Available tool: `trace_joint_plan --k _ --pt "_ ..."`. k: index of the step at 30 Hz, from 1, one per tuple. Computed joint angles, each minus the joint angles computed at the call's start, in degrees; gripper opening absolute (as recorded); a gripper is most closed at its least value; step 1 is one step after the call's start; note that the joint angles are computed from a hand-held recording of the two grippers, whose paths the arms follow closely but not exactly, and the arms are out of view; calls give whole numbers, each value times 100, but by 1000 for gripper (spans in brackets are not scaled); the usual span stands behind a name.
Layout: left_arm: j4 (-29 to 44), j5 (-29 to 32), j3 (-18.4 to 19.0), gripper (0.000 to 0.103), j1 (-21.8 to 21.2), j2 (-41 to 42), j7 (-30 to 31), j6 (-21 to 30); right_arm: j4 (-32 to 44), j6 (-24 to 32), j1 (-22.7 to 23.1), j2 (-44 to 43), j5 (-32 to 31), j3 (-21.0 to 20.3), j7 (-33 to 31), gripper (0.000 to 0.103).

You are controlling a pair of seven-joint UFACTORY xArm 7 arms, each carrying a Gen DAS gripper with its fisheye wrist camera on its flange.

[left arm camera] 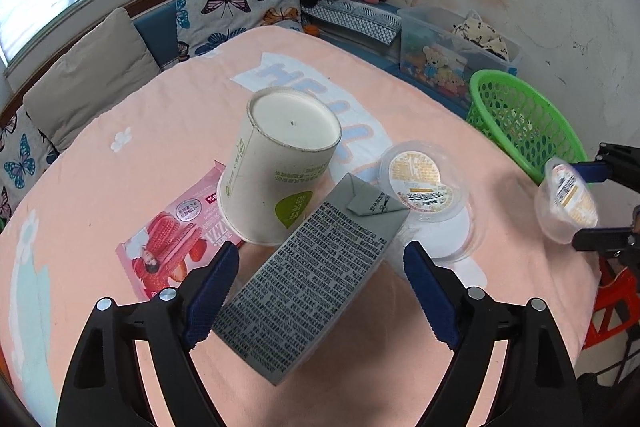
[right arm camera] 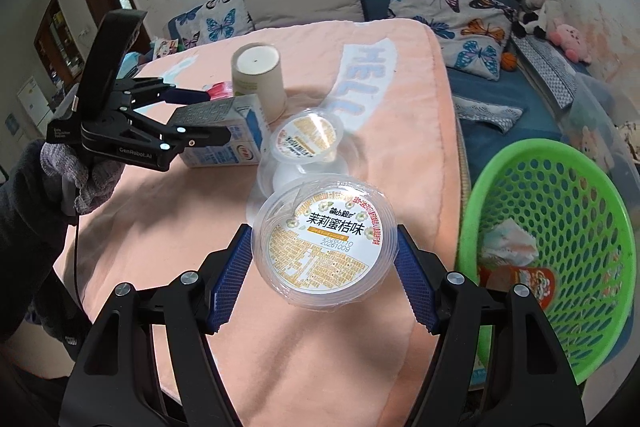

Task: Collect trash
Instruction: 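Grasp the clear jelly cup with the right gripper while the left gripper grasps the milk carton, then carry carton and jelly cup to the green basket and release both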

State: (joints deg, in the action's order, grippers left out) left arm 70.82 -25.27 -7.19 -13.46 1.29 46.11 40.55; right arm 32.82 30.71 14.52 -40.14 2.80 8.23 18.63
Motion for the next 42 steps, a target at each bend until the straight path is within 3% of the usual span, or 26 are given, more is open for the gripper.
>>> trace_joint_plan --k 7,9,16,21,30,42 --pt "-29 91 8 69 7 -17 -103 16 -96 84 -114 -204 -48 -14 98 70" --pt "-46 179 8 60 1 -51 -194 42 -128 90 -163 -266 -59 -23 140 70" --pt "-206 700 -22 56 -84 -203 -702 -22 -264 109 -301 -568 -61 -76 280 70" --pt "-311 742 -4 48 -121 -324 -1045 -89 -387 237 -455 -885 -121 -127 337 70" --pt "-600 110 155 45 -145 -858 -1079 154 -681 525 -858 -1572 -284 -220 422 70" --pt "-675 -537 262 45 -521 -1497 -952 354 -1057 1023 -1871 -2397 -619 -603 414 70"
